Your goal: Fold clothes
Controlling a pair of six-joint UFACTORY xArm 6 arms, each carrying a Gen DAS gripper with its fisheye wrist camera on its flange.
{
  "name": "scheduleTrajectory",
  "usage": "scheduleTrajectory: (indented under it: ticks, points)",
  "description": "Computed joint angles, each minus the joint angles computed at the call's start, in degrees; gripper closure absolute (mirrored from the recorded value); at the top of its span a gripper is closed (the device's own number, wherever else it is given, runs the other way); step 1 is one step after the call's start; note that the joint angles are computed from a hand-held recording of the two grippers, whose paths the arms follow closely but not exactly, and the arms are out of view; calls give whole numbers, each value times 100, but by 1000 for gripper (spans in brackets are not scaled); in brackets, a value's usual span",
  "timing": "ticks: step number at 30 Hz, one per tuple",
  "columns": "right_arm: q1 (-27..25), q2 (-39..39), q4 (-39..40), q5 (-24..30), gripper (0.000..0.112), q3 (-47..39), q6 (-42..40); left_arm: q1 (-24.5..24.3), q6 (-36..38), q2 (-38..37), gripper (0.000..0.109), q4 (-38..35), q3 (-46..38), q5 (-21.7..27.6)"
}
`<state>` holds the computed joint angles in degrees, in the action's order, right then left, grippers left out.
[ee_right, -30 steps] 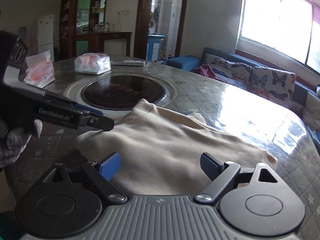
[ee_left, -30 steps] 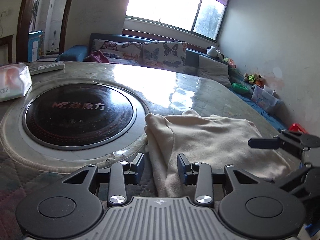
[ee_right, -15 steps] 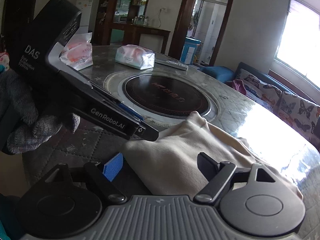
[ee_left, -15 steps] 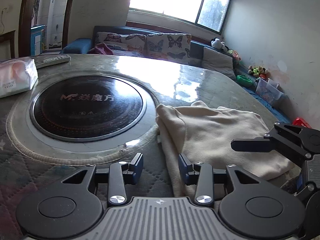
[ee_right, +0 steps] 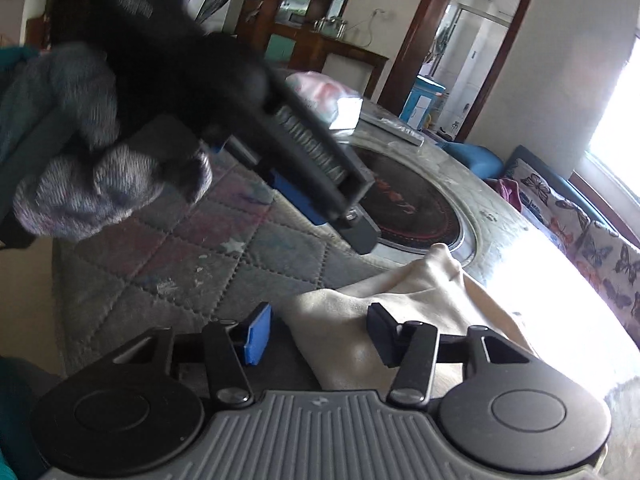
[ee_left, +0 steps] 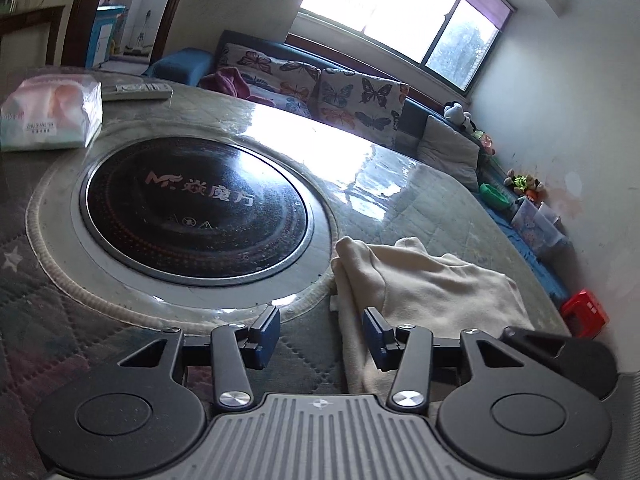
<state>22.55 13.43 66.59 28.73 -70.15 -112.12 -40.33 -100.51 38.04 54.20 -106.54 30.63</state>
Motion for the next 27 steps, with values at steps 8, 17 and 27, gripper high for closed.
scheduleTrajectory:
  ticks: [8, 17, 27]
  points:
    - [-126, 42, -314, 280, 95, -163, 676, 201, -827, 60, 50, -239, 58, -686]
    - [-702, 119, -227, 1561, 101, -820, 1823, 348, -1762, 384, 40, -437, -251, -1308]
    - [-890, 53, 35, 1842, 101, -839, 1716, 419, -1076, 1298, 54, -1863, -1223, -1965]
